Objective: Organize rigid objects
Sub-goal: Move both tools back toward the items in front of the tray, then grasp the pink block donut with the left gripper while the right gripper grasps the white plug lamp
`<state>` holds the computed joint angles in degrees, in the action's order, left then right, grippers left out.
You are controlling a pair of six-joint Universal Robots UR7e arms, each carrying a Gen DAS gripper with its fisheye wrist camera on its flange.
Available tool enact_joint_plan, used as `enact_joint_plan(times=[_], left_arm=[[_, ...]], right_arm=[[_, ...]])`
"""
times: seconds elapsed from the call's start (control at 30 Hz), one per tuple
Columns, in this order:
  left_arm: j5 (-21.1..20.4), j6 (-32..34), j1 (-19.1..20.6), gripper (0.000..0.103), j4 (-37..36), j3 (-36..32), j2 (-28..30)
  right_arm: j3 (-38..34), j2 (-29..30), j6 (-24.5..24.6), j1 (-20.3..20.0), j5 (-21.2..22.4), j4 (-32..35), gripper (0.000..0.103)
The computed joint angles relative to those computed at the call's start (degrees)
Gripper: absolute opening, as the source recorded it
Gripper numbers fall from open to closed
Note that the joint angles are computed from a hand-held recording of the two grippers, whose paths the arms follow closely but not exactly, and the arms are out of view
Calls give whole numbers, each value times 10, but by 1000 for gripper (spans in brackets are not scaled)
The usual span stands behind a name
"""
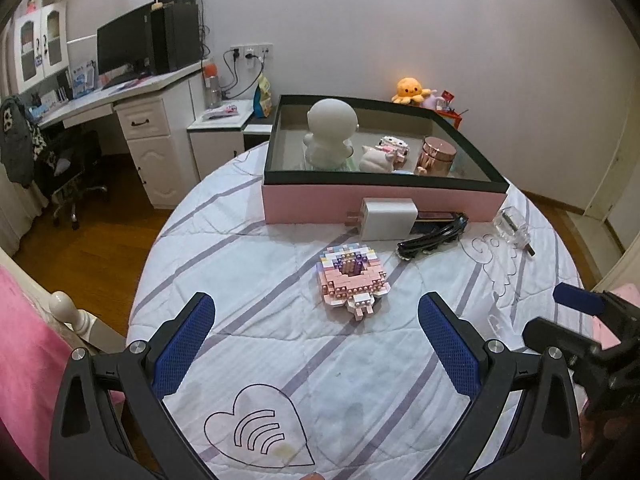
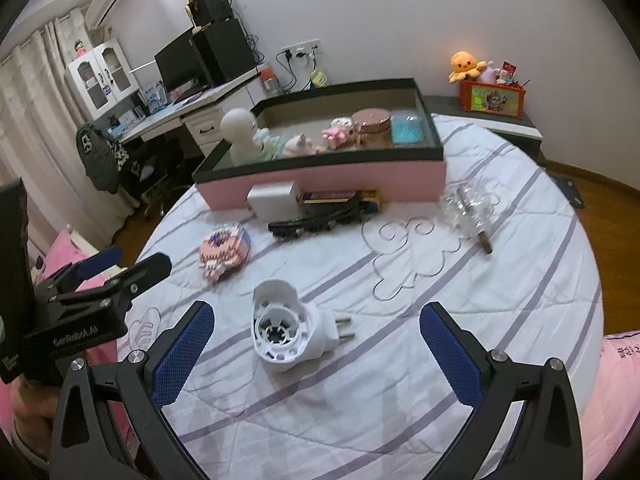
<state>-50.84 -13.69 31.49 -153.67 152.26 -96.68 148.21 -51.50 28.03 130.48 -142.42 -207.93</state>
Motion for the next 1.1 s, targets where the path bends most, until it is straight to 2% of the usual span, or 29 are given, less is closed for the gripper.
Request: enact_joint_plan(times=[0.17,0.47,0.63,0.67,0.7,0.77,0.83,0.9,0.93,1.1], left_arm=[[-10,10,12,103,-21,-5,30],[-14,36,42,103,-85,-25,124],[-16,52,61,102,-117,-41,174],[-19,55,65,102,-121,-44,182],[-22,57,71,100,-123,-48,191],[-34,60,81,85,-120,-57,205],[-35,62,84,81,-123,-59,216],[-39,72,83,70,-133,-58,219],[-39,74,81,62,-135,-58,221],[-50,71,83,60,-136,-57,213]], right_arm=[[-6,13,-14,-13,19,-1,103],[-18,52,-45,-55,35,-13,103],[-24,67,-69,-65,27,-26,88],[-25,66,-75,-64,26,-25,79],[-27,66,-80,-64,22,-23,69],[-29,64,-88,-65,18,-20,61],[-26,64,-101,-71,26,-36,61],[-23,64,-106,-73,28,-47,61],[-21,63,-106,-74,28,-50,61],[-22,59,-109,-75,27,-52,61]])
